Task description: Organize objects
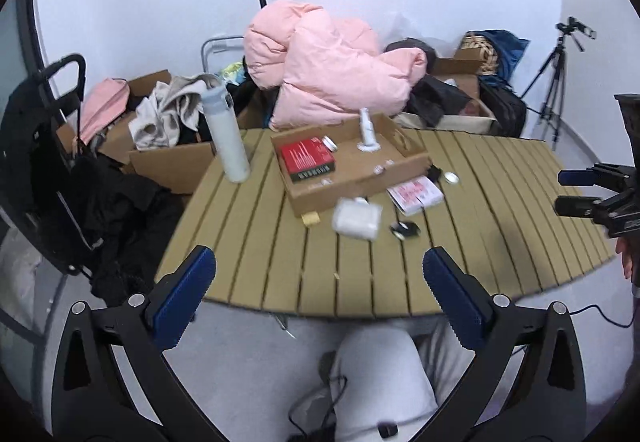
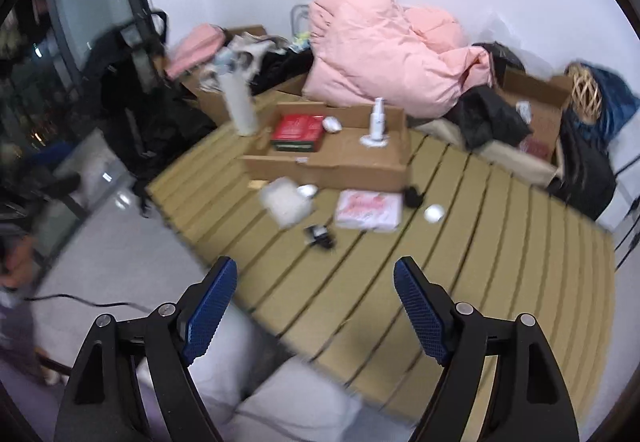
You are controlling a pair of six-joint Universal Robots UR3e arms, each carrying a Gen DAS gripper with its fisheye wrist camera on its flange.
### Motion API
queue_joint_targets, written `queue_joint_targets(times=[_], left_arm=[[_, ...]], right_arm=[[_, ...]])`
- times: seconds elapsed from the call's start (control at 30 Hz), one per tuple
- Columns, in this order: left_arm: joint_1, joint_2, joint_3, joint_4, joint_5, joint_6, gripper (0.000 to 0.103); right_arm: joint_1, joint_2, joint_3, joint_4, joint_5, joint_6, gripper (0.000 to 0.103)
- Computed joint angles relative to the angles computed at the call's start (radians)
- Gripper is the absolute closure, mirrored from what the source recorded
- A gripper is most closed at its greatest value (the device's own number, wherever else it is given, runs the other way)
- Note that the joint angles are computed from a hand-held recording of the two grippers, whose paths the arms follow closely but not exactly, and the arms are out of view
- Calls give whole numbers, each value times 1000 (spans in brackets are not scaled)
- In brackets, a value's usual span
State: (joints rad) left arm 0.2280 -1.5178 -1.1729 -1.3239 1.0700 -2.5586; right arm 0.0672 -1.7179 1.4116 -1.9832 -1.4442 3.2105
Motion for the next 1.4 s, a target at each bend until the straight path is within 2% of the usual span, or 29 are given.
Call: queue_joint_targets(times=[0.03,0.1,0.3,0.37,0.5,0.57,0.6,0.7,0.77,0.87,0.9,0.97,1.0,1.07,1.1,1.17,1.27,1.33,1.4], left_arm=[[30,56,-66,11,-16,19,0],[67,129,-139,19,-33,41,0],[257,370,-364,-46,-163,140,0],[271,399,-393,-70,-152,185,0],[309,435,-429,-77,-158,219,0],[338,442,-439,-104,-182,226,0],[334,435,-454,-90,-177,210,0],[299,422,-532,-3,-139,170,0],[254,394,-588,74,-115,143,0],[157,308,-659,274,-58,96,0],[116,257,-675,378,-37,60,0],[79,184,-678,469,-53,27,0],[54,135,-668,509,-58,6,0],[-34,8,-616,596,5,-65,0],[-81,-64,-575,627,50,-102,2],[-144,-193,-485,653,84,-162,5],[-217,-353,-362,675,101,-223,12],[-263,-422,-299,673,144,-249,17],[-284,-463,-273,680,135,-266,18]], right_arm=[[2,-84,84,-36,47,27,17],[14,-166,172,-76,82,63,0],[106,-279,464,-301,68,222,0],[137,-292,550,-362,80,259,0],[133,-312,647,-396,163,281,0],[194,-294,651,-423,67,324,0],[220,-293,664,-454,15,352,0],[197,-308,715,-512,3,394,0],[194,-290,741,-534,-44,407,0],[122,-275,777,-539,13,388,0],[104,-257,778,-539,32,376,0],[78,-193,749,-544,40,320,1],[69,-152,730,-563,41,285,7],[45,-68,698,-620,65,208,20],[50,-11,667,-644,47,186,30],[74,164,549,-679,-36,135,40],[43,383,387,-716,-15,68,40],[31,538,228,-675,-32,64,40],[20,638,111,-639,-18,66,40]])
